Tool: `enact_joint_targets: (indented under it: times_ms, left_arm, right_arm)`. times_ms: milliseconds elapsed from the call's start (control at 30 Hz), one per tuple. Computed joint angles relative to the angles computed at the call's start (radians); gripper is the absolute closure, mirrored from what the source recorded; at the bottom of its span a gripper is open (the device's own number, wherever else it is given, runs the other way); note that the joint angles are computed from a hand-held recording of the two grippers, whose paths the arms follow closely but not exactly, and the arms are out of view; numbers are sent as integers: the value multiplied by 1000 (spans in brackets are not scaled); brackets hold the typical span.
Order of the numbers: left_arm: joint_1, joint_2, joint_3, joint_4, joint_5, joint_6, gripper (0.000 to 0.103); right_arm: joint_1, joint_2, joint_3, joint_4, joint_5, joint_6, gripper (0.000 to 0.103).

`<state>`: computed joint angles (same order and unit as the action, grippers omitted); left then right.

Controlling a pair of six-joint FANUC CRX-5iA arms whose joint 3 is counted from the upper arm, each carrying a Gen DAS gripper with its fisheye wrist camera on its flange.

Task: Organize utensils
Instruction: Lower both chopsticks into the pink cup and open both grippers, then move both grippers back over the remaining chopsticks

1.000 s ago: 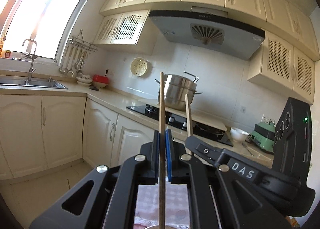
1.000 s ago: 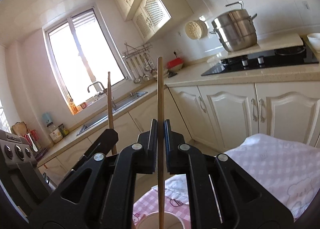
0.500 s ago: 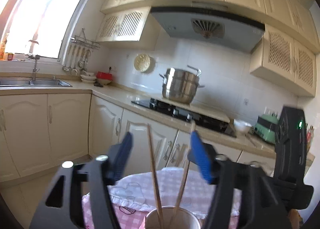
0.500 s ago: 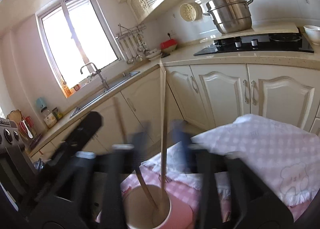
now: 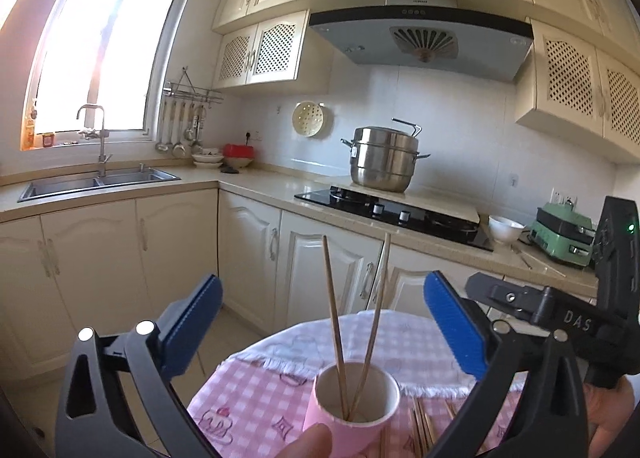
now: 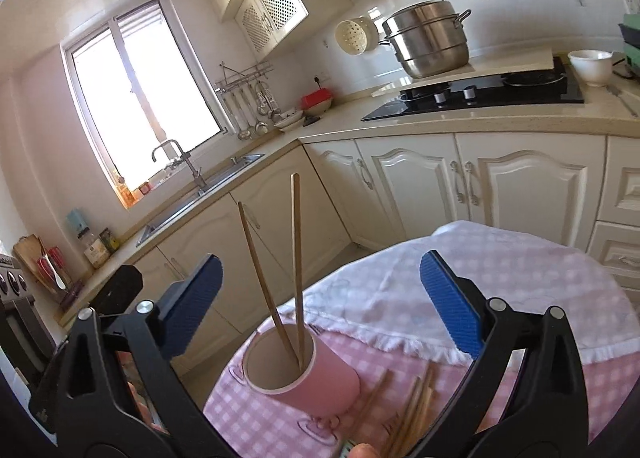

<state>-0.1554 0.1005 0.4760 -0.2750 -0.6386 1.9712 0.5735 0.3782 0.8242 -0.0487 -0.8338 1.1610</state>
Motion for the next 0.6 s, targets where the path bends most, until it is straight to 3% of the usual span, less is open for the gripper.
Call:
enact_joint_targets:
  times_ms: [600]
  left_arm:
    - [-85,-118,-87,-38,-150,19,4]
  right_arm:
    - [3,-270,-324,94,-44,-46,6]
